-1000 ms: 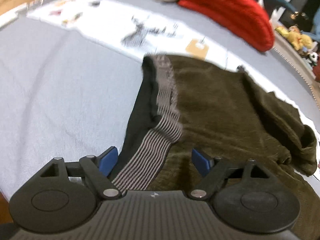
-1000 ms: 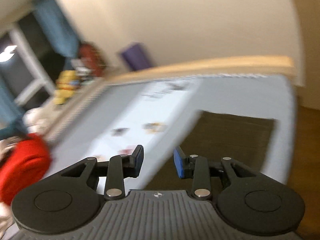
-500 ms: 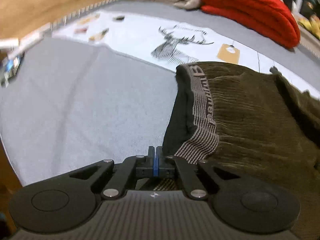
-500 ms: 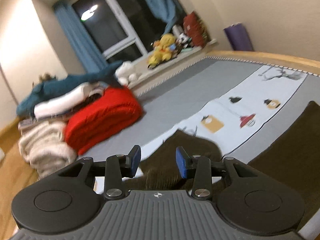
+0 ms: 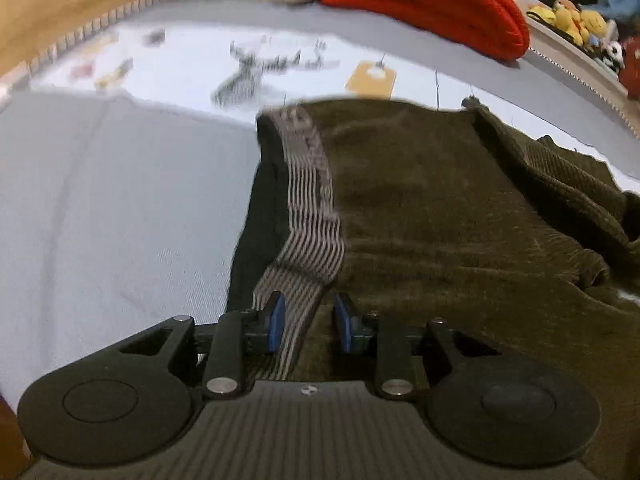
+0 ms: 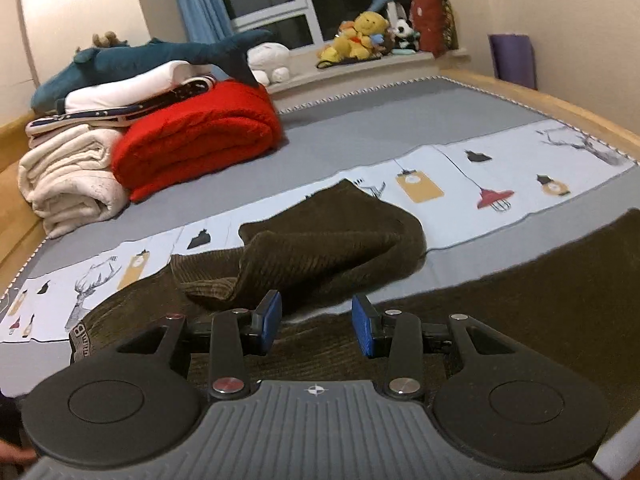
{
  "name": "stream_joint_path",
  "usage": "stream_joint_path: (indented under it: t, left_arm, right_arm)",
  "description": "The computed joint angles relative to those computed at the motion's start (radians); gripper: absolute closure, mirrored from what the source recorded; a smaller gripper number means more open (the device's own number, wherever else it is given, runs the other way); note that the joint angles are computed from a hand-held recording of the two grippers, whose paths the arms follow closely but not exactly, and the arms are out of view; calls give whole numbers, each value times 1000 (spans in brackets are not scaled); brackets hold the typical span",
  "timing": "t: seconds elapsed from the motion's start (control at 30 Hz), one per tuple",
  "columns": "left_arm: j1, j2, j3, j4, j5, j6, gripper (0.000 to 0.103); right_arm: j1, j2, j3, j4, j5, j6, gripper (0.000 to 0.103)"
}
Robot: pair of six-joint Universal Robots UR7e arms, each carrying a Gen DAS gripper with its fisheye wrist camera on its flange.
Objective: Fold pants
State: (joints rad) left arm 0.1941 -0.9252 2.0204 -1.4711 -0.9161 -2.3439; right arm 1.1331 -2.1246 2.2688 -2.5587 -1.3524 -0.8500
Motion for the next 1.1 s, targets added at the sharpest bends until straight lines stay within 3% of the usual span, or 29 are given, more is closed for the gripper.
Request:
stream_joint_path:
  t: [0.13,0.2,0.3,0.43,0.57,0.67,0.77,0.93,1.1]
  left_arm:
    - [-18,40,-36,78,85,-22,65]
    - [-15,34,-10,20,100,-1,63]
    - [41,3,48,-191,24,127,63]
    - [42,59,-16,-112,26,185,63]
    - [46,62,-12,-111,34,182,62]
    - [40,59,-10,-110,31,176,62]
    - [41,60,-5,-112,35,179,62]
    - [48,67,-5,-111,52,199,62]
    - [49,70,-3,-109,65,204,62]
  right_arm:
    - [-11,42,-21,10,-2,16,57]
    - [-21,62,-20,-2,-8,30,57]
    - [-10,102,-36,-14,-32,75,57]
    - [12,176,-93,-26,-41,106,57]
    - [43,299,-198,-77,-71,137,70]
    - [80,419,-307,-116,-114,183,68]
    - [130,556,-443,-92,-189,210,67]
    - [199,775,-653,5,-340,209,55]
    - [241,923,-741,-16,-480,131,55]
